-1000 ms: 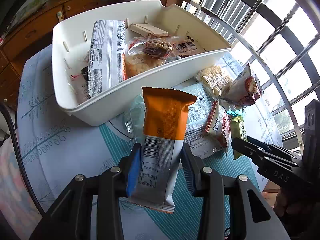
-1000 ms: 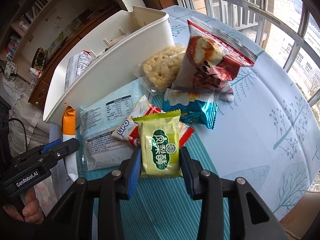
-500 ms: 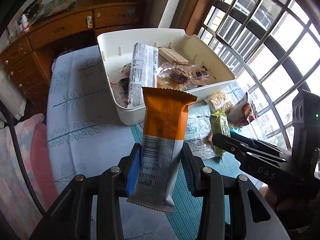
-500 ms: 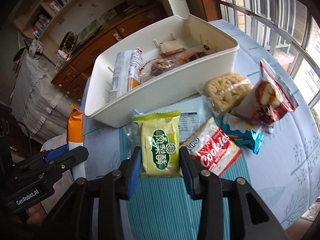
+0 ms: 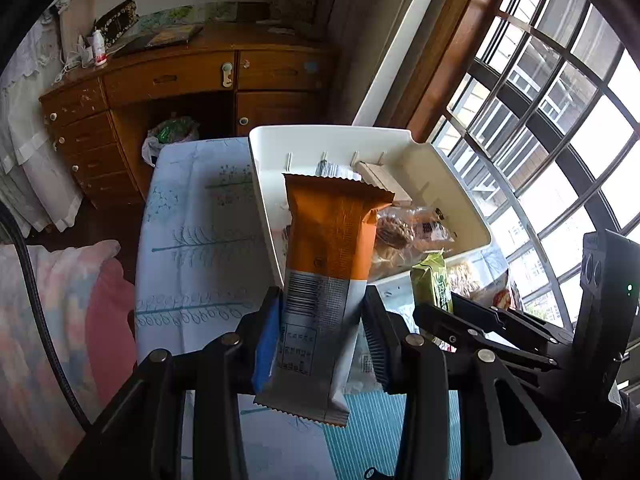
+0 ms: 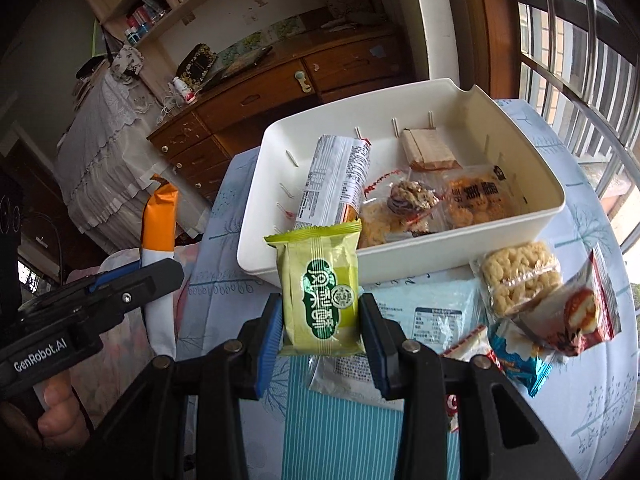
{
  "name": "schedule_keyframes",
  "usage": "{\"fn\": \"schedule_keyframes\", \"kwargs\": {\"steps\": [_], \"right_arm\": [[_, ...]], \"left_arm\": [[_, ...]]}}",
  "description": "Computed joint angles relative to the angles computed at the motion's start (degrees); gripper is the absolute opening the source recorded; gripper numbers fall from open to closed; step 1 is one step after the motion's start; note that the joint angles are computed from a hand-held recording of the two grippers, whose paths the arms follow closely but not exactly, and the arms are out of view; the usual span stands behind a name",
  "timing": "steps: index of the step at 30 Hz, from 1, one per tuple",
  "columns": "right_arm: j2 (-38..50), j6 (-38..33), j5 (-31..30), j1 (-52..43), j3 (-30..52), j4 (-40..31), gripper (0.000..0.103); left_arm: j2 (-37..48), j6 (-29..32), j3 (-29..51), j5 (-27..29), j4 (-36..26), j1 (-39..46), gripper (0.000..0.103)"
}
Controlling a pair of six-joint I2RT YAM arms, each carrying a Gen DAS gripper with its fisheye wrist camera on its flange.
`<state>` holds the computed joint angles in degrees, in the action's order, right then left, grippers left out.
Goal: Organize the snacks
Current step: 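Lift the orange-and-white bar over the bin with the left gripper while the right gripper carries the green packet, then open both grippers to drop the orange-and-white bar and green packet into the bin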
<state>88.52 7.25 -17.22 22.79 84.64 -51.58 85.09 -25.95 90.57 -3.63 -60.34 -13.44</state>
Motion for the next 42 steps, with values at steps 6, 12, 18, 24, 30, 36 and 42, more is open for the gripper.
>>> {"fn": "schedule_keyframes", "kwargs": {"steps": [6,12,18,24,30,36,42], "right_arm": [[4.2,-3.0,-2.3,-1.2,6.1,-0.9,0.039],[9.3,-4.9,-5.5,-3.8,13.1,-2.9,0.039],[14.0,-8.1,-6.9,-7.0,19.4,-4.0,0.039],[18.9,-11.8,-7.3,-10.2,24.1,-5.0,0.039],[23.1,-14.8,-6.8,-12.5,26.8,-4.7,0.039],[26.4,-15.7,-7.4,-14.0,29.2,-5.7,0.039],[26.3,-15.4,-6.8,-14.5,28.9,-5.6,0.047]], "left_arm": [[5.3,-0.8,8.3,-3.4,-1.8,0.2,0.038],[11.6,-1.6,16.4,-5.6,-2.9,0.7,0.039],[18.5,-3.1,24.2,-7.2,-3.8,1.0,0.039],[26.6,-4.8,32.6,-8.0,-5.6,0.9,0.039],[33.9,-7.1,40.4,-9.1,-8.6,0.5,0.040],[35.7,-10.5,42.4,-9.3,-8.9,0.3,0.040],[33.9,-11.4,41.4,-9.5,-9.9,0.1,0.063]]}}
